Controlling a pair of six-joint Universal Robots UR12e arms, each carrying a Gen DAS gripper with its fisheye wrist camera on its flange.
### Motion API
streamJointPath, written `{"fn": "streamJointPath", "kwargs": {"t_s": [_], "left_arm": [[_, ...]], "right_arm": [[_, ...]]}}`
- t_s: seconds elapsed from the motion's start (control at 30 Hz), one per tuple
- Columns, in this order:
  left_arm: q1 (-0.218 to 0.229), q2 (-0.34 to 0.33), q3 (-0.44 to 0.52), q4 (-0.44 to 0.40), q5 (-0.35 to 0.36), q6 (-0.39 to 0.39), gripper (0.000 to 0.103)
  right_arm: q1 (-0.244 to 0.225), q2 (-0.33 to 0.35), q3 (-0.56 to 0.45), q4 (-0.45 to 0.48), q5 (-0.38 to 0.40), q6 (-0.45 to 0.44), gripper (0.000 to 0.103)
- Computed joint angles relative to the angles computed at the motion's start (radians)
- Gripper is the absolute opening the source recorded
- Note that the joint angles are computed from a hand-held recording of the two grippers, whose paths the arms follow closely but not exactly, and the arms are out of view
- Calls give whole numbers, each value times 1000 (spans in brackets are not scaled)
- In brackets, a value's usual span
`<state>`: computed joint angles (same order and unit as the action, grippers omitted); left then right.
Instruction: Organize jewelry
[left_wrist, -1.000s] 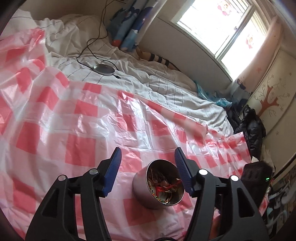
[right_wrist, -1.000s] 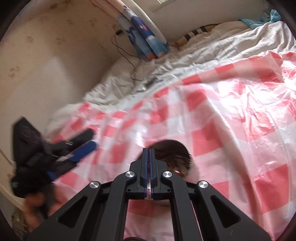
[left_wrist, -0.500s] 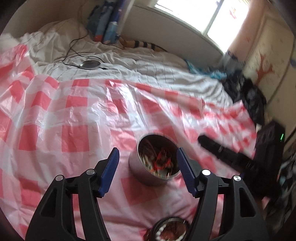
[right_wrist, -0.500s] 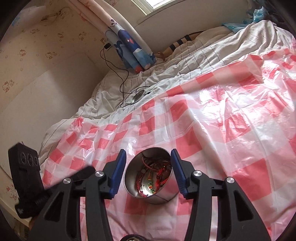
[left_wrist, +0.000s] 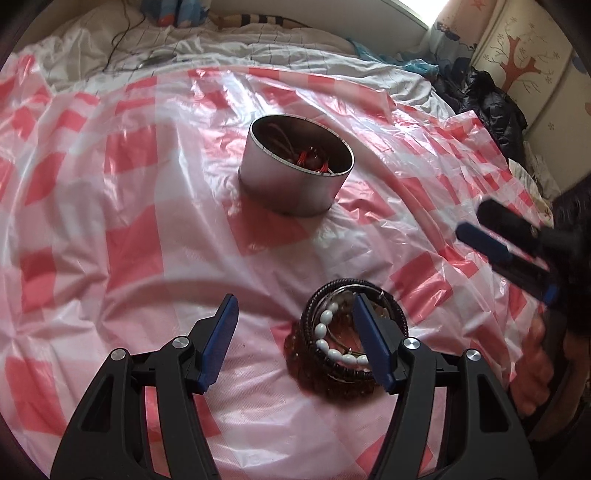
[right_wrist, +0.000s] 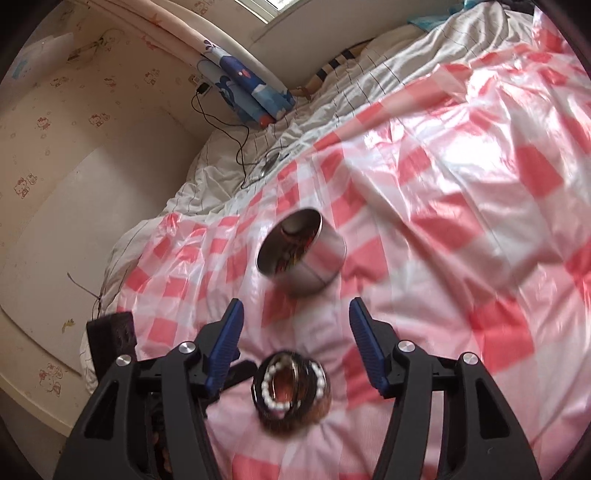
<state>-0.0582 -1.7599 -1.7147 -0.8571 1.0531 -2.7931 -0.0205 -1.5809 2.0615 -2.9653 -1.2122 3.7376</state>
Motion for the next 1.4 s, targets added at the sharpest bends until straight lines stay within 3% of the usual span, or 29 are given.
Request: {"fn": "streamJointPath", "kwargs": {"t_s": [0.13,0.3,0.37,0.7,0.83,1.0,1.1,1.3,1.37,1.4], "left_arm": [[1,-13,7,-44,-30,-17,61],[-15,-13,7,-63,-14,29,16],[-13,-7,0,-37,-21,32,8],[41,-18,16,-77,-258,-19,8],[81,-23,1,58,-302,-167,8],[121,-29,-9,181,-315,-308,8],[130,-33,-6,197,-319,-330,8],[130,-34,-3,185,-330,-305,8],[129,-33,-4,178,-331,-292,8],[129,-31,-7,179,-330,-288,8]], "right_arm": [[15,-4,6,17,-9,-5,60],[28,4,-4,47,-39,-21,61],[27,5,-3,44,-38,-15,61],[25,5,-2,43,-40,-13,62],[25,9,-11,84,-26,-38,62],[64,31,-63,230,-10,-201,61],[100,43,-88,286,-80,-282,53],[123,60,-103,326,-133,-325,30],[133,67,-110,341,-159,-340,13],[138,71,-115,346,-173,-347,11]]}}
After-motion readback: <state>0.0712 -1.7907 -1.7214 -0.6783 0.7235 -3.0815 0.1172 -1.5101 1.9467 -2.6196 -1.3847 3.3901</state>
